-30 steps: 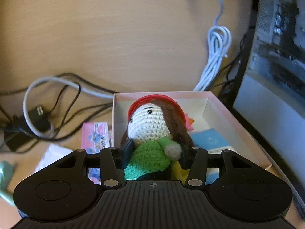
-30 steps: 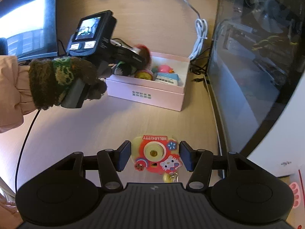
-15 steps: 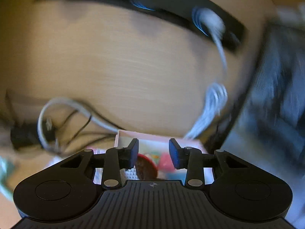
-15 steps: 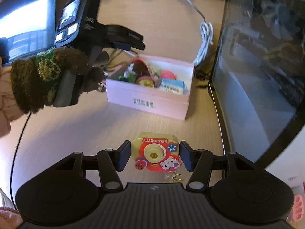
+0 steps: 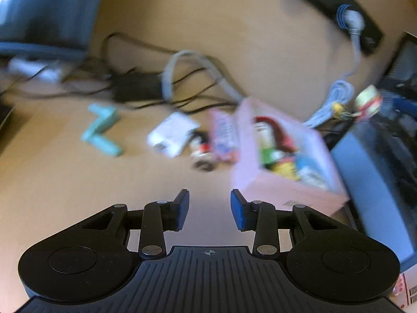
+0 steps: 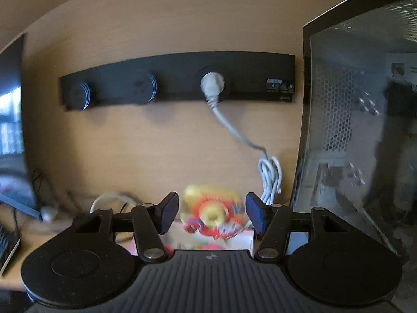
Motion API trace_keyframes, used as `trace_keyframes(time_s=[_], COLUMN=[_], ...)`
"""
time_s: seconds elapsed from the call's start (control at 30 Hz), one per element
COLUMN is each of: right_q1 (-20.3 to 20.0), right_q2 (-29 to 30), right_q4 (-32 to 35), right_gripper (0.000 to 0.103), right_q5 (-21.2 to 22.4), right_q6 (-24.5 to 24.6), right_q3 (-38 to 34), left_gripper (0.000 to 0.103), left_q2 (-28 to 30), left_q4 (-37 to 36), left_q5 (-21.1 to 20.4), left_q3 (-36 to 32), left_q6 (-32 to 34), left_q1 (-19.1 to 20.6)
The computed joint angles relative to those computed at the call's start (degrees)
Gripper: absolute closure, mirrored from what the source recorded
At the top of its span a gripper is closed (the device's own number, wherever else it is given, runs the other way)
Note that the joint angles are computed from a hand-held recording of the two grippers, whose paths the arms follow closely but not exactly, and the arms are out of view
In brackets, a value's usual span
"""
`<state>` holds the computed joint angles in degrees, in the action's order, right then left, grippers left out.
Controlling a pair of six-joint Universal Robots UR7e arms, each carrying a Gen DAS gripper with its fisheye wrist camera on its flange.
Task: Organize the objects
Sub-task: 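Lower the doll into the pink box and open the left gripper, then drop the yellow Hello Kitty toy into the pink box with the right gripper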
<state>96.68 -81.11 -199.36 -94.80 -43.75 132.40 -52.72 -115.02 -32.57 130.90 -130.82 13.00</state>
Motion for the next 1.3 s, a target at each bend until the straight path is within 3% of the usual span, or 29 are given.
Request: trace_keyframes(time_s=[0.1,0.17,0.33,0.5,0.63,0.73,0.93,1.17,1.3], right_q1=[-0.9,-1.7,-4.0,-6.2,-8.1,-9.6,-10.9,-10.0,-9.6], right_q2=[-0.8,-2.1,-5.7,-11.6,-16.0,-19.8,-21.7,-20.7,-21.5], right_q4=[1.5,3.0,3.1,5.7,5.2,7.6,9.9,12.2,14.4], right_gripper=[0.027,0.027,0.027,0.027,0.027,0.027,0.027,0.027,0.027], right_q5=[2.6,2.5,-0.8,-4.5,-7.5,-9.0,-8.2,-3.8,-1.5], right_q6=[0.9,-0.5,-4.6,-6.6,-7.6,-6.9,-6.0,-8.5,-10.5], right_q3=[1.3,3.8,11.2,15.7,19.5,21.2,22.2,22.4,22.9], left_gripper=[0.065,0.065,0.064,0.065,0.069,0.069,0.071,0.074,0.074], left_q2=[-2.8,-4.0,-1.1,4.3,7.7,9.8,7.3,5.6,2.3], left_q4=[1.4,-2.9,-24.7,-50.8,-53.8,-60.5,-57.0,-52.9,-37.2], left_q5=[-0.8,1.2,9.5,9.6,9.2,9.0,6.1,0.6,0.2], left_q3=[2.0,2.8,0.9,-5.1,-10.8,-11.4,-6.5,3.3,6.5], left_q6=[-1.1,5.5,35.5,65.5,77.0,84.8,77.8,62.6,40.8], left_q1=[0.8,3.4,14.1,26.1,31.6,32.4,30.3,19.0,8.4])
